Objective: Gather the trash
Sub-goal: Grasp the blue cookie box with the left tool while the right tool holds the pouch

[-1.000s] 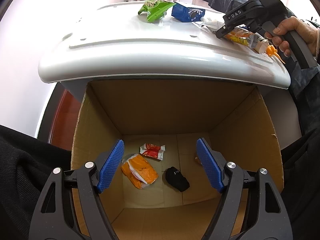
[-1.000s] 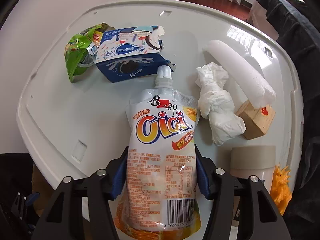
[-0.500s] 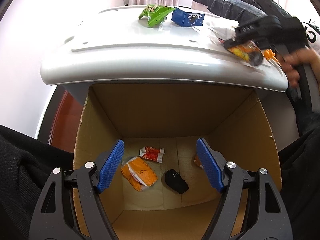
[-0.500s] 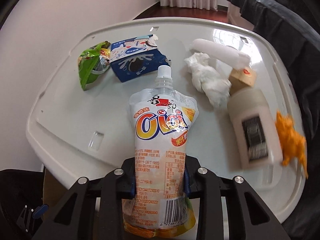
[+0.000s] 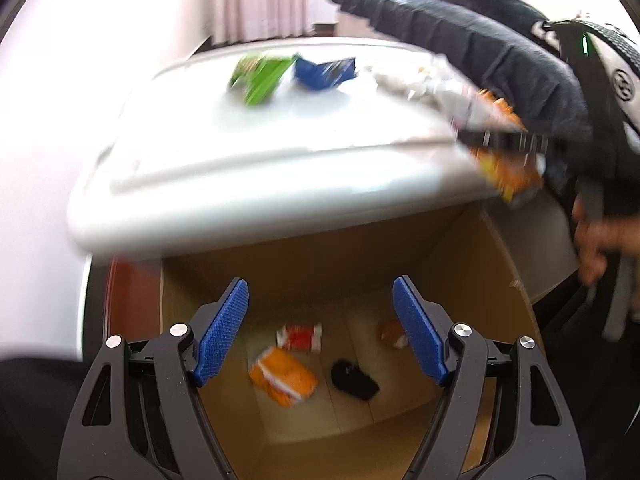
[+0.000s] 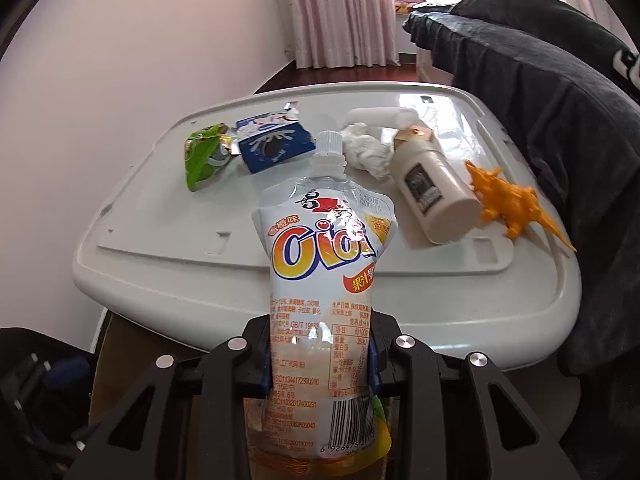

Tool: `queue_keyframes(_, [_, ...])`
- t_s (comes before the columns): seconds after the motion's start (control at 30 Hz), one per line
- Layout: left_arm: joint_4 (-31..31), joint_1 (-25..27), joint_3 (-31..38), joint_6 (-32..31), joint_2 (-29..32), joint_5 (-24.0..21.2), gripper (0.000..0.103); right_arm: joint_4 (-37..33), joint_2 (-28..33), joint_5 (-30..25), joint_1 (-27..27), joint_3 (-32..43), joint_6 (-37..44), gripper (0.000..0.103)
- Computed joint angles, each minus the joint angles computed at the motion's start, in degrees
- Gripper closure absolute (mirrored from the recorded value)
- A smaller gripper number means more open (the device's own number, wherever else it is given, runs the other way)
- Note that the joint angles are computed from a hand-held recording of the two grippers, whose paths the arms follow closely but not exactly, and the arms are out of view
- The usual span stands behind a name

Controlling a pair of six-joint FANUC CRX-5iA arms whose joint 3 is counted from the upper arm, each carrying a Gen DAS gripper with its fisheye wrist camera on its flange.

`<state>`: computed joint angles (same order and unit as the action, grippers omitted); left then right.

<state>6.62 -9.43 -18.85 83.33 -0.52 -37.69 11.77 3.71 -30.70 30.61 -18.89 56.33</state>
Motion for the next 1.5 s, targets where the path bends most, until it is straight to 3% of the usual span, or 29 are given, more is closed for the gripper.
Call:
queue_keyframes(0.07, [4.51, 1.07, 2.06, -6.55, 1.90, -0.02, 0.030, -3.97, 0.08, -0.63, -1.40, 0.94, 1.26, 0.070])
queue_keyframes(0.37, [17.87, 4.01, 21.34, -28.55, 17.58, -3.78, 0.030, -1.52, -1.63, 3.30, -3.29, -1.75, -6.12, 0.070])
queue_keyframes(0.47, [20.10, 4.51, 29.59, -33.06, 24.27, -8.23, 0.030, -2.54, -1.55, 4.31, -3.93, -1.74, -6.66, 0.070])
queue_keyframes(0.57, [18.18, 4.42, 36.15, -35.63, 29.28, -9.99, 0.030, -4.99, -1.10, 4.39, -4.56, -0.88, -5.44, 0.070])
queue_keyframes(0.77, [12.08, 3.43, 46.27, -38.17, 36.83, -12.21, 0.030, -2.63, -0.76, 5.69, -4.68, -1.56, -8.15, 0.070])
queue_keyframes(0.97, [8.51, 2.17, 50.94, -42.90, 40.41, -13.86, 0.030, -2.91, -0.42, 5.55, -4.60, -1.48, -8.57, 0.070])
queue_keyframes(1.03, [6.96, 1.75, 51.57, -43.64, 41.06, -12.50, 0.029, -3.39, -0.36, 5.33, -4.55, -1.31, -8.16, 0.070])
queue_keyframes(1.23, [8.04, 2.43, 59.14, -39.01, 46.22, -15.52, 0.024, -3.62, 0.14, 4.88, -4.46, -0.81, -7.88, 0.070])
queue_keyframes(1.4, [2.90, 1.53, 66.20, -33.52, 50.18, -19.40, 0.024, 0.85, 0.78, 5.33, -3.77, -1.45, -11.44, 0.070])
queue_keyframes(1.5, [-0.14, 0.82, 66.74, -31.60, 50.59, -19.91, 0.024, 0.34, 1.20, 4.95, -3.74, -0.94, -11.13, 0.070])
